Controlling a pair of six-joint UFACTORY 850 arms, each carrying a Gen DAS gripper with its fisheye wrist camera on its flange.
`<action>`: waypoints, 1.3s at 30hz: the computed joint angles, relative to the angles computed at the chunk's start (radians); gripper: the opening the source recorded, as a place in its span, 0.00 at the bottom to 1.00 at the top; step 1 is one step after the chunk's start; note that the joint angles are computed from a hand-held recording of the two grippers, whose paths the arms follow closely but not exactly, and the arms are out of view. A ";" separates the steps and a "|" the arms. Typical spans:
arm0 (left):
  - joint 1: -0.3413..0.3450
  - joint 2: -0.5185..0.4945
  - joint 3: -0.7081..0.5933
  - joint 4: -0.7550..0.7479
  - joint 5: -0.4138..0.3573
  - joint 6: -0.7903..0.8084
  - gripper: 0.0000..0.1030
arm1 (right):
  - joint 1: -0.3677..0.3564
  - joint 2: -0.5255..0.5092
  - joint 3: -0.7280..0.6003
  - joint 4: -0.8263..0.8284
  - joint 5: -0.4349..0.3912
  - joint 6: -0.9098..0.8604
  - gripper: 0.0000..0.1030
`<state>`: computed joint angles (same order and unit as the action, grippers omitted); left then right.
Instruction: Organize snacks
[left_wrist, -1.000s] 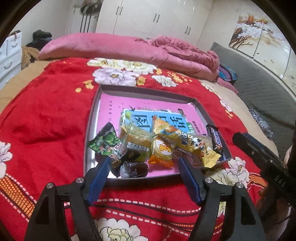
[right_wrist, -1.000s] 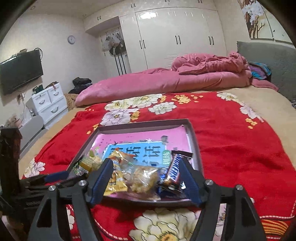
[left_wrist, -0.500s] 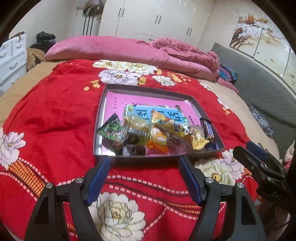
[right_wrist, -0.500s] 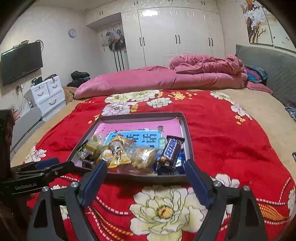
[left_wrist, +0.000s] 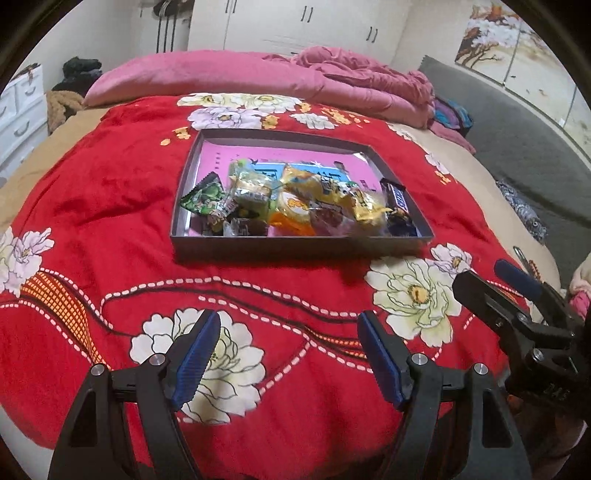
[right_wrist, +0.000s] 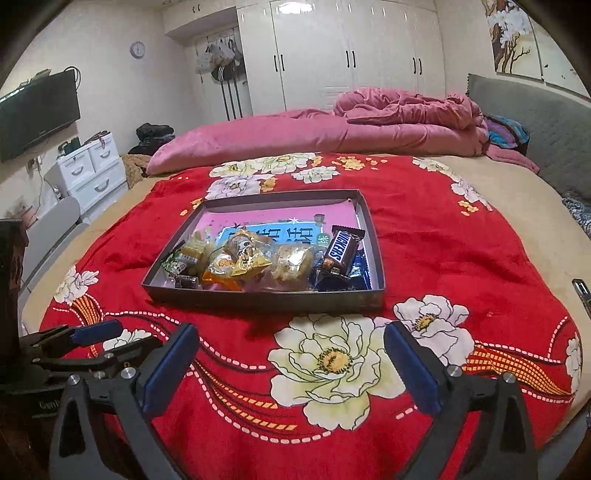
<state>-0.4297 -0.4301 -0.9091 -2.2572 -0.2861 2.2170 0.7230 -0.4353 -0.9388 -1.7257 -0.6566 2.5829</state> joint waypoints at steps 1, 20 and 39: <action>-0.001 0.002 0.003 -0.001 -0.001 0.003 0.76 | 0.000 0.000 0.000 0.007 0.001 -0.007 0.98; 0.006 -0.002 0.000 0.037 0.004 -0.049 0.76 | -0.003 -0.006 0.000 0.052 0.012 -0.036 0.98; -0.007 -0.003 -0.003 -0.019 0.033 0.015 0.76 | -0.002 0.000 0.010 0.054 0.010 -0.026 0.98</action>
<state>-0.4370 -0.4333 -0.9120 -2.2764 -0.2527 2.2323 0.7206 -0.4353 -0.9286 -1.6720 -0.6463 2.5571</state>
